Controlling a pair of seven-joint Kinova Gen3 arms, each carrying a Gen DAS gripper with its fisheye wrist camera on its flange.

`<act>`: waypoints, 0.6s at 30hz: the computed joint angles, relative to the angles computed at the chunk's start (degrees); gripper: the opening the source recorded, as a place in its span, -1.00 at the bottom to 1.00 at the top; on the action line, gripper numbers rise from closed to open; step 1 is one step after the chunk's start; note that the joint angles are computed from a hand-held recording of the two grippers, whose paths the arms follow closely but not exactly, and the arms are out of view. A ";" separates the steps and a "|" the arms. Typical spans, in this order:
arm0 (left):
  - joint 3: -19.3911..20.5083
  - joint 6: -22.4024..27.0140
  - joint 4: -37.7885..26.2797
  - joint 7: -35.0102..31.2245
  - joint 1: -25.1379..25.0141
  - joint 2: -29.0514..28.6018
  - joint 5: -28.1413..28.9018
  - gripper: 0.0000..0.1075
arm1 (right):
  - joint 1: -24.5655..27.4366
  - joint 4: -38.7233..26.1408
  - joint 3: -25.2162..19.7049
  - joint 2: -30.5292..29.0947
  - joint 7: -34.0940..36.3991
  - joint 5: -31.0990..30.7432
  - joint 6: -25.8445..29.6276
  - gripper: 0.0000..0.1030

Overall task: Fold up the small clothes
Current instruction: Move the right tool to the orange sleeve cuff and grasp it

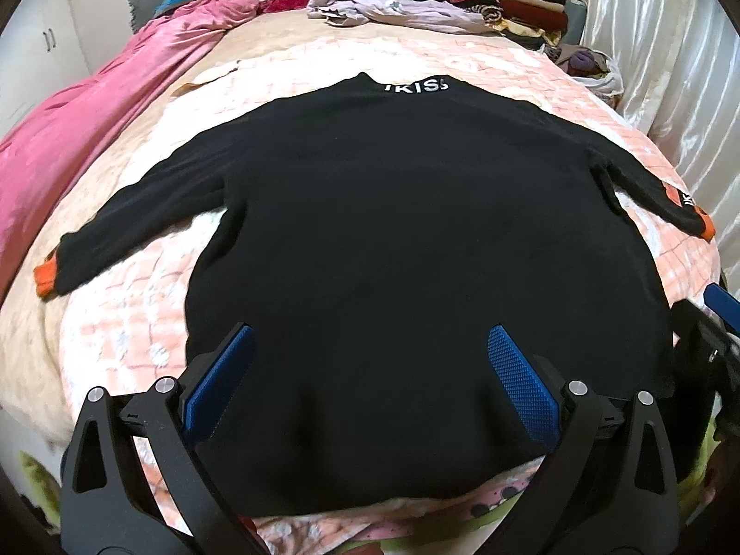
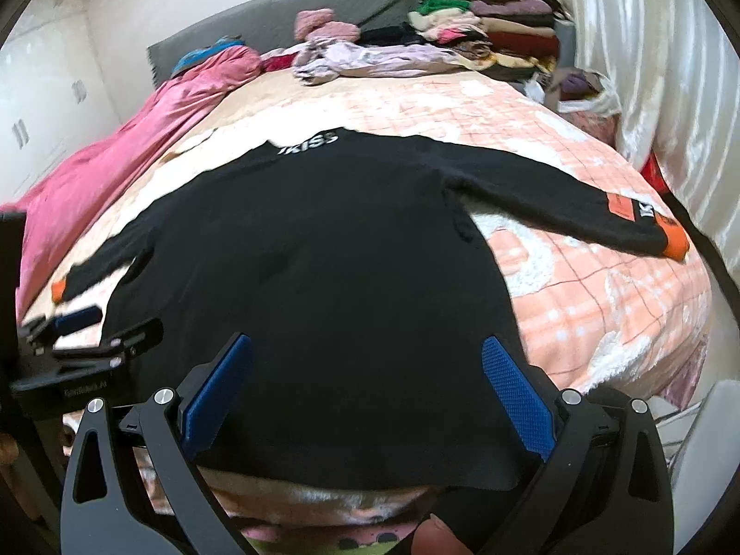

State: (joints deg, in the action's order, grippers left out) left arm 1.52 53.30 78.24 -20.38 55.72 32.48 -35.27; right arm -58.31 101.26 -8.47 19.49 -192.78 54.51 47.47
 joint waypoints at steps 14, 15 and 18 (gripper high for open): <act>-0.98 2.80 -13.04 -9.14 -3.30 6.12 4.16 0.76 | 5.66 -0.27 2.79 0.94 3.52 -1.34 0.53 0.92; -1.12 3.04 -14.20 -9.95 -3.53 6.64 4.50 0.76 | 6.09 0.19 3.04 0.73 3.07 -1.06 -0.14 0.92; -1.53 3.48 -16.90 -11.63 -4.18 7.81 5.82 0.76 | 7.62 0.57 3.60 0.64 2.83 -1.10 -0.82 0.92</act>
State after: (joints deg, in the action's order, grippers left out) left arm -0.01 56.78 61.34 -32.01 51.54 40.29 -29.45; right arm -50.70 101.84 -4.87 20.13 -189.95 53.41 46.65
